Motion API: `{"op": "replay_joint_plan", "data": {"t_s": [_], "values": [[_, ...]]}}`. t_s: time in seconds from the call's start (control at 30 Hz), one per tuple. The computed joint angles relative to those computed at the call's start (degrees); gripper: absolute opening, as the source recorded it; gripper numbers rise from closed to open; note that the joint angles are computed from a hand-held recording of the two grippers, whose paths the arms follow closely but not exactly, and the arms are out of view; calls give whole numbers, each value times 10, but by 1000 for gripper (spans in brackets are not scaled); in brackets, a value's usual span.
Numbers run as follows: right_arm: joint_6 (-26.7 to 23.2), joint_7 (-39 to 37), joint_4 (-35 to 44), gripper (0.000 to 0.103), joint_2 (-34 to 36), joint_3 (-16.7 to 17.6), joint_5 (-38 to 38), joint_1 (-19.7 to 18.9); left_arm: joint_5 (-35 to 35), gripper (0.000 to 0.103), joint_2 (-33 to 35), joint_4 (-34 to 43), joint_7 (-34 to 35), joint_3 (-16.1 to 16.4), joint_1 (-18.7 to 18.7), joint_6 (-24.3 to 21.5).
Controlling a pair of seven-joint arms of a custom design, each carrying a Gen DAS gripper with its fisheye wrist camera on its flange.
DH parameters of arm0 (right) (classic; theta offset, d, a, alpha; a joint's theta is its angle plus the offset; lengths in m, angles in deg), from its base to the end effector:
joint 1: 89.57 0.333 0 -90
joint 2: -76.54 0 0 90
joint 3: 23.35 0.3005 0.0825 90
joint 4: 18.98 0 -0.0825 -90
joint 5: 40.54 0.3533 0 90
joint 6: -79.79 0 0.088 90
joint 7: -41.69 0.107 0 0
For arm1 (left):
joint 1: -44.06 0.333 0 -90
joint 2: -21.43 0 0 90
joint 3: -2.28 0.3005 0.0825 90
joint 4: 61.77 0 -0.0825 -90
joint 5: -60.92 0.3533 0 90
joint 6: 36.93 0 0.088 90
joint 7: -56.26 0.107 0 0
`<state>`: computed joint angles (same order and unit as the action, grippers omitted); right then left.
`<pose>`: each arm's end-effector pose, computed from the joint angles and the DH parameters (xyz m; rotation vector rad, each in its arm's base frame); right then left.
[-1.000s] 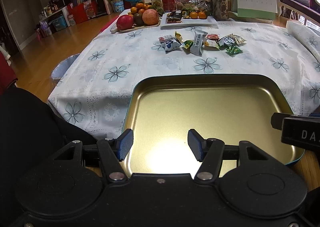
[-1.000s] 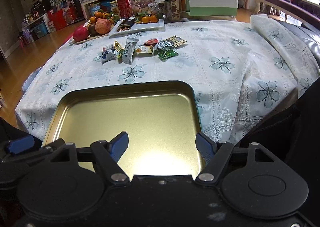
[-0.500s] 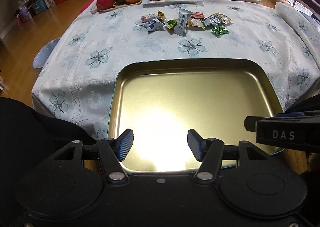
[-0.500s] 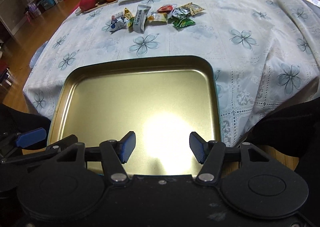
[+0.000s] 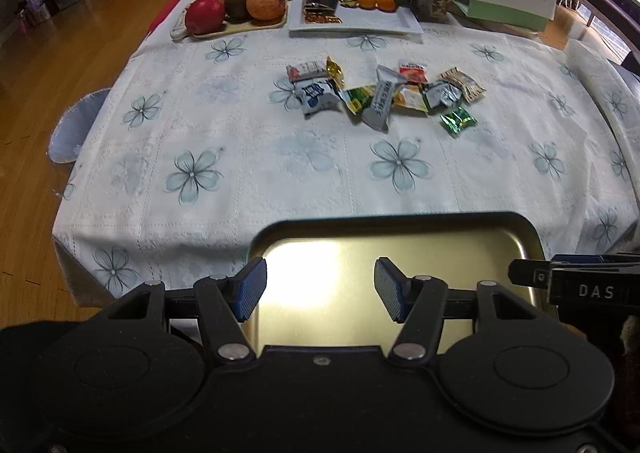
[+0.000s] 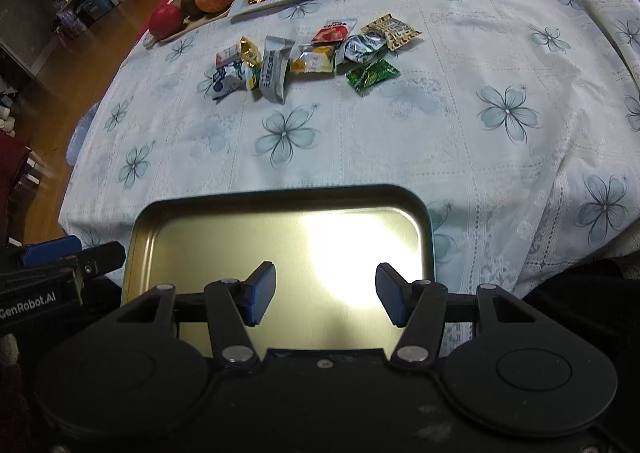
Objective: Organize snacks
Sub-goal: 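Move both grippers toward the snack pile on the tablecloth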
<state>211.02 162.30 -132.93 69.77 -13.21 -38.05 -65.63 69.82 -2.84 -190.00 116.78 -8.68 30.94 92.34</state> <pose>0.4385 0.3026 0.5527 -1.9691 1.8880 -0.1032 0.4003 -0.1869 0.5735 -1.9716 1.9298 -0.4771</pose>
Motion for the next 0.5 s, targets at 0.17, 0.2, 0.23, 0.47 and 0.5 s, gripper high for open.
{"op": "replay_joint_plan", "data": {"t_s": [0.17, 0.2, 0.23, 0.47, 0.5], "values": [[0, 14, 68, 59, 60, -16, -21, -13, 20, 62, 67, 56, 5, 5, 21, 7], [1, 16, 82, 59, 73, -21, -23, -15, 24, 62, 82, 67, 6, 5, 24, 8], [1, 20, 96, 59, 86, -25, -25, -17, 27, 62, 96, 78, 7, 6, 28, 9], [-18, 33, 230, 53, 202, -58, -18, -24, 29, 59, 199, 168, 11, 12, 48, 8], [-24, 32, 251, 51, 218, -62, -16, -24, 31, 59, 213, 181, 9, 13, 51, 8]]}}
